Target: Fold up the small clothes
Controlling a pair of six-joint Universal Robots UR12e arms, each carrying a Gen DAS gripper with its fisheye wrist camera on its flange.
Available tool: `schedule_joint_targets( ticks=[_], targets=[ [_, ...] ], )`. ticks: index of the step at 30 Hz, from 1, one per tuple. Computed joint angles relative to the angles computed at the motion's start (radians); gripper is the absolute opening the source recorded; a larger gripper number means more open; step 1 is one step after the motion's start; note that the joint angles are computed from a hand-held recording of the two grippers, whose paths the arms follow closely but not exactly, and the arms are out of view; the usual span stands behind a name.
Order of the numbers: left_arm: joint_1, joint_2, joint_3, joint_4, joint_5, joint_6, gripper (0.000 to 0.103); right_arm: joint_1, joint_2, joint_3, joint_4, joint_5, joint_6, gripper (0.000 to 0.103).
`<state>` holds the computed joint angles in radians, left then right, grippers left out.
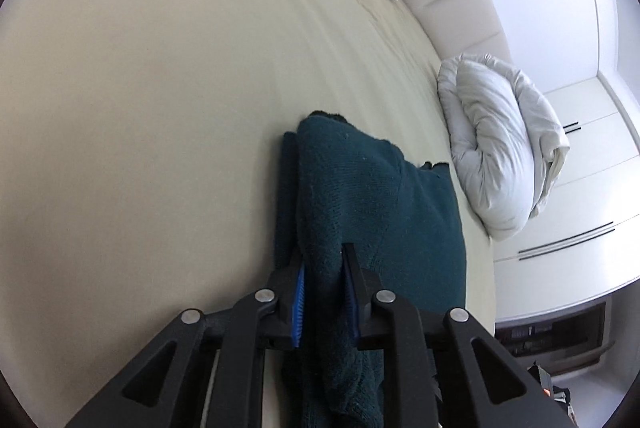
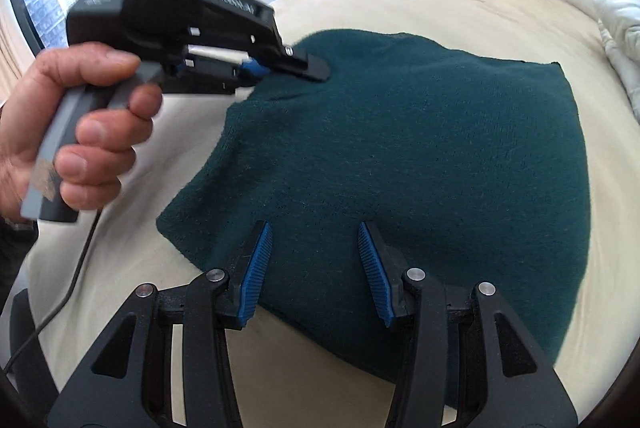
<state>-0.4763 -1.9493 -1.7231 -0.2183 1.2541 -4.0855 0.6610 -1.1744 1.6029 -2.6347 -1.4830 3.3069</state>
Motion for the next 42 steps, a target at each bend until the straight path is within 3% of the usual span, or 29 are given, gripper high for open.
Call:
schedule_joint_targets(
  ticks=[3,5,9,11,14,16,20,24,28,29,31,32,36,39,42],
  targets=[
    [-0.048,0.046,0.009,-0.06,0.207,0.06,0.022,-0.008,-0.009,0.008,-0.009,0.017,0.004,0.045],
    [-0.074,0.066,0.009,-0.052,0.284,0.107,0.022,-0.019,-0.029,0.023,-0.012,0.053,0.017,0.045],
    [-0.142,0.076,0.03,-0.073,0.376,0.263,0.022,-0.06,-0.072,0.089,-0.148,0.102,0.108,0.045],
    [-0.167,0.063,0.053,-0.129,0.41,0.325,0.022,-0.096,-0.088,0.123,-0.206,0.156,0.193,0.045],
    [-0.159,0.051,0.034,-0.171,0.37,0.317,0.019,-0.129,-0.084,0.132,-0.177,0.211,0.249,0.045],
    [-0.153,0.052,0.003,-0.131,0.364,0.312,0.007,-0.155,-0.082,0.159,-0.185,0.262,0.267,0.041],
    [-0.134,0.063,-0.048,-0.035,0.311,0.314,0.007,-0.215,-0.082,0.256,-0.361,0.416,0.376,0.041],
    [-0.125,0.071,-0.053,-0.031,0.283,0.302,0.007,-0.227,-0.12,0.336,-0.428,0.472,0.41,0.041],
    [-0.151,0.092,-0.03,-0.093,0.387,0.3,0.01,-0.244,-0.186,0.366,-0.352,0.465,0.369,0.042],
    [-0.163,0.088,-0.01,-0.11,0.429,0.297,0.024,-0.249,-0.204,0.383,-0.368,0.465,0.369,0.044],
    [-0.177,0.08,0.018,-0.104,0.497,0.299,0.041,-0.244,-0.194,0.362,-0.397,0.435,0.379,0.045],
    [-0.178,0.072,0.036,-0.088,0.499,0.31,0.043,-0.252,-0.185,0.342,-0.412,0.448,0.391,0.045],
    [-0.179,0.011,0.146,-0.142,0.515,0.375,0.043,-0.264,-0.101,0.212,-0.39,0.517,0.412,0.045],
    [-0.174,-0.044,0.231,-0.187,0.506,0.39,0.045,-0.264,-0.022,0.106,-0.332,0.521,0.445,0.045],
    [-0.169,-0.09,0.302,-0.3,0.541,0.406,0.047,-0.267,0.06,0.019,-0.3,0.534,0.516,0.045]
  ],
)
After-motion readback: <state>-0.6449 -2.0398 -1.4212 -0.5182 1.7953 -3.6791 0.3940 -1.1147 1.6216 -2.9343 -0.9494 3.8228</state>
